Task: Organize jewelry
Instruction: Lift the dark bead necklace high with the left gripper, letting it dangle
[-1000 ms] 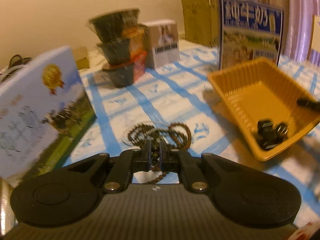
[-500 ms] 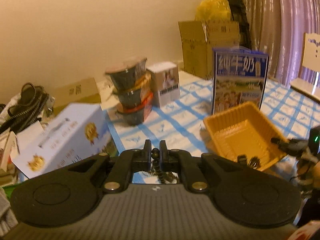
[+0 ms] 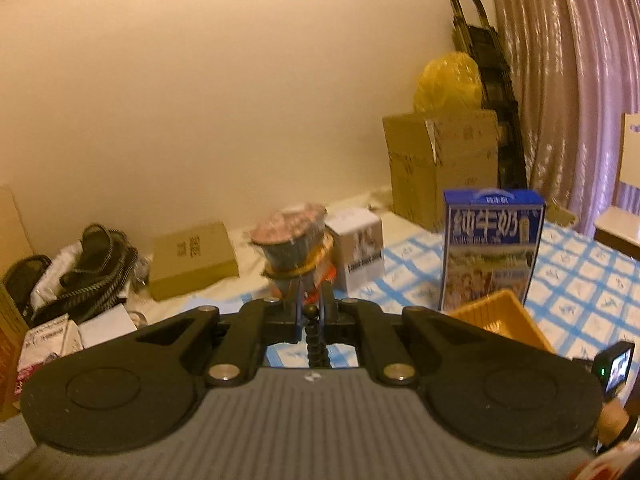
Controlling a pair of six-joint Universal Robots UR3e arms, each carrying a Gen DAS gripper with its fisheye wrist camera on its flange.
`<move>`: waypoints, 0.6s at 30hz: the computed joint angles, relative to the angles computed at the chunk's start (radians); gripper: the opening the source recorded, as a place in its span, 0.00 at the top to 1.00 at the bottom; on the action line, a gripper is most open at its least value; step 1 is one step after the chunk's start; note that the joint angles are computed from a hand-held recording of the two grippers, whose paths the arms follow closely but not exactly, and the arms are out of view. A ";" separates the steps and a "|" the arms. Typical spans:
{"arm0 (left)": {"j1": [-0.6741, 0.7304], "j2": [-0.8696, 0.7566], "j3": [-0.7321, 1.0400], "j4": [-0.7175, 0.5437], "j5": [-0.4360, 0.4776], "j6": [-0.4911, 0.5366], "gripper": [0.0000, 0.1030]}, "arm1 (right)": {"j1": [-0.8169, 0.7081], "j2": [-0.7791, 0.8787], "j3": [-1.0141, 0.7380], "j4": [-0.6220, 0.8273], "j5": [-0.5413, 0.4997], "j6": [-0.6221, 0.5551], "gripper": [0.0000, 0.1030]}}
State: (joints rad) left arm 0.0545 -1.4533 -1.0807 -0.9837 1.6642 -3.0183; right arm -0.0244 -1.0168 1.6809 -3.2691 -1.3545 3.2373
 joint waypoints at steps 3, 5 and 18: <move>-0.026 -0.024 0.064 -0.006 0.033 0.002 0.94 | 0.000 -0.001 0.000 0.001 0.003 0.001 0.95; -0.046 -0.043 0.110 -0.016 0.050 0.004 0.94 | -0.001 -0.001 0.000 0.000 0.005 0.002 0.95; -0.161 -0.239 0.455 -0.085 0.109 -0.003 0.94 | -0.008 -0.006 0.005 -0.008 0.024 -0.006 0.94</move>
